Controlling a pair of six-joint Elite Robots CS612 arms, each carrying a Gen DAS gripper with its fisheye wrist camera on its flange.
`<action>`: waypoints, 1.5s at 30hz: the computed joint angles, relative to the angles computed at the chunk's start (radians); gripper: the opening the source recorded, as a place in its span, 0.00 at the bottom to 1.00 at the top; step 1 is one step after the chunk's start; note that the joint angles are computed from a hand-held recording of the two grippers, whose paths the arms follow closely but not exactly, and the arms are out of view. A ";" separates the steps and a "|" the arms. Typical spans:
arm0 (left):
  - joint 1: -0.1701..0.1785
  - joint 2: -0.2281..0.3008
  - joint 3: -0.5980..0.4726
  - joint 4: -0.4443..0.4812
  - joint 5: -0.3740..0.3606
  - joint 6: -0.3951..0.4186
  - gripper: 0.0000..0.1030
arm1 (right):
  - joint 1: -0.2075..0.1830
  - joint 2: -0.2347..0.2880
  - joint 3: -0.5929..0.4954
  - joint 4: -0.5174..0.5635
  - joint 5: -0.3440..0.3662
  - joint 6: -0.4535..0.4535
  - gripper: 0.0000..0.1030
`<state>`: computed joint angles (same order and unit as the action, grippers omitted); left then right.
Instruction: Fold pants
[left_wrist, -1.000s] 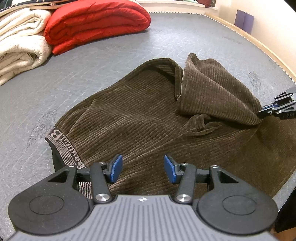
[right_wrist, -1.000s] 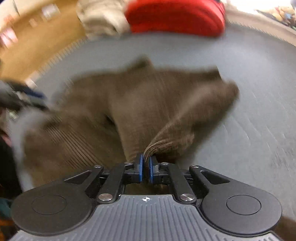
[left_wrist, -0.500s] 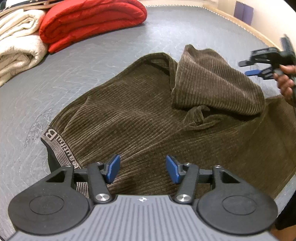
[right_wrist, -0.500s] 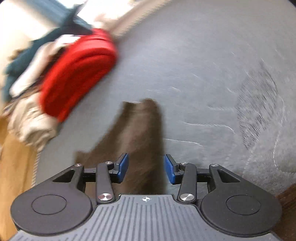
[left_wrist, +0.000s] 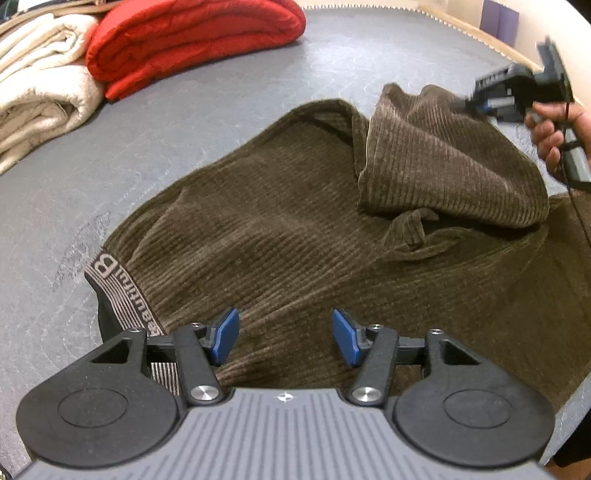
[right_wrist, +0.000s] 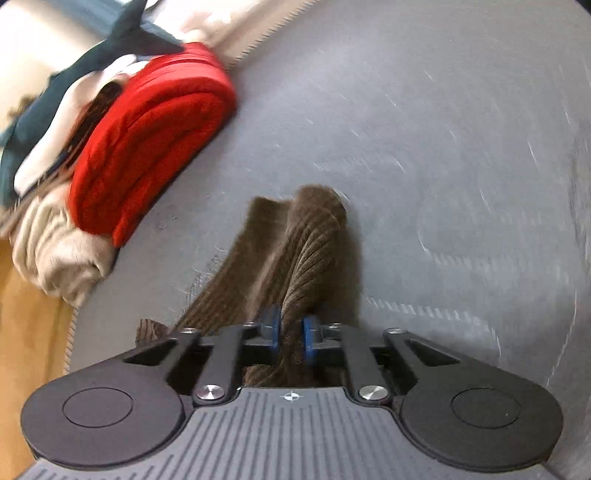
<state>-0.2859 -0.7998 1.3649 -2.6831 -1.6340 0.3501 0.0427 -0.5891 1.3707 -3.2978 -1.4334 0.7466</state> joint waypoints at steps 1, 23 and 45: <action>0.001 0.000 0.008 -0.031 -0.006 0.000 0.60 | 0.000 -0.004 -0.002 -0.037 0.002 -0.037 0.09; -0.130 0.180 -0.189 -0.063 -0.093 -0.012 0.60 | -0.113 -0.203 0.443 -0.127 -0.462 0.408 0.43; -0.089 0.135 -0.108 -0.157 -0.167 0.061 0.08 | -0.156 -0.092 0.344 -0.241 -0.505 0.553 0.00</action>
<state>-0.3748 -0.6647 1.2573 -2.8401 -1.8008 0.4114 -0.1137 -0.6815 1.7151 -3.5389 -1.9387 1.2994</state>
